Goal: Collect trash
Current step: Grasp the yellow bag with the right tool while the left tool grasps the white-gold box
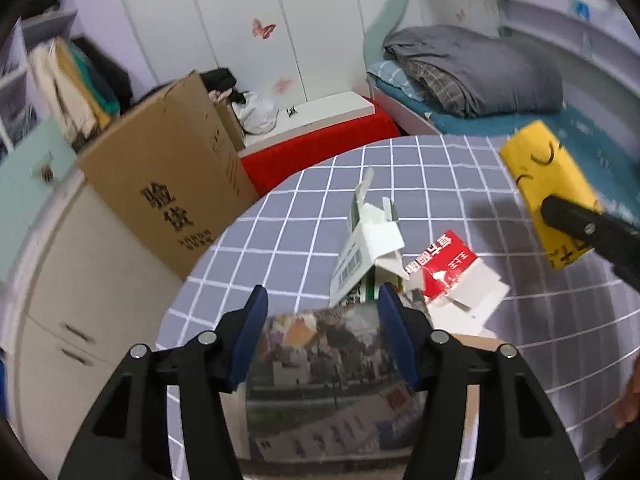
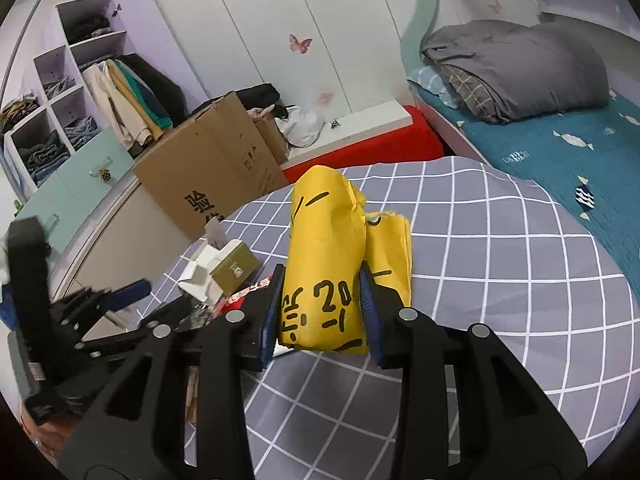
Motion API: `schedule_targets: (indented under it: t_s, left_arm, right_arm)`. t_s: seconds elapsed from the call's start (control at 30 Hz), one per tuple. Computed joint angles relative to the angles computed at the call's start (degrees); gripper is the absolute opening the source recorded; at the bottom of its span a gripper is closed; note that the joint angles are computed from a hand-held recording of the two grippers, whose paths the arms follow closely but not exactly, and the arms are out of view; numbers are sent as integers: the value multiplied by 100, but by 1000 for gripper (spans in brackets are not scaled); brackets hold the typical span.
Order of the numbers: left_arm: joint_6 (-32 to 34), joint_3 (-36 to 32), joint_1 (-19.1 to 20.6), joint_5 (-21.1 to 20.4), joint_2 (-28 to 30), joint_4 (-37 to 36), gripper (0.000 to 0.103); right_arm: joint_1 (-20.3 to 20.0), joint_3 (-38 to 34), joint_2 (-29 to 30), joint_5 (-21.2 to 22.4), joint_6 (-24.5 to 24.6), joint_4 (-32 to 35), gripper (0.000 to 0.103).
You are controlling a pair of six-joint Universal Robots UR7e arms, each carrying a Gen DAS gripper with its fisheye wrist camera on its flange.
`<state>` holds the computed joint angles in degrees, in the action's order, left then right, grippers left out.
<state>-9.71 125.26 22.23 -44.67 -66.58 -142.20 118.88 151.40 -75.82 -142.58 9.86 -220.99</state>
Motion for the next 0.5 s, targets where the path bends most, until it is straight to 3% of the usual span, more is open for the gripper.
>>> schedule_targets:
  t_s: [0.3, 0.37, 0.43, 0.5]
  left_arm:
    - [692, -4, -130, 471, 482, -572, 53]
    - [703, -49, -124, 440, 528, -521, 23]
    - [736, -57, -68, 246, 487, -658, 5]
    - [812, 38, -78, 226, 423, -1040, 2]
  right_arm:
    - [-73, 8, -7, 127, -34, 106, 35]
    - [-69, -6, 11, 143, -42, 131, 35]
    - [-73, -23, 11, 167, -92, 152, 35]
    - [-39, -48, 54, 129, -127, 141, 35]
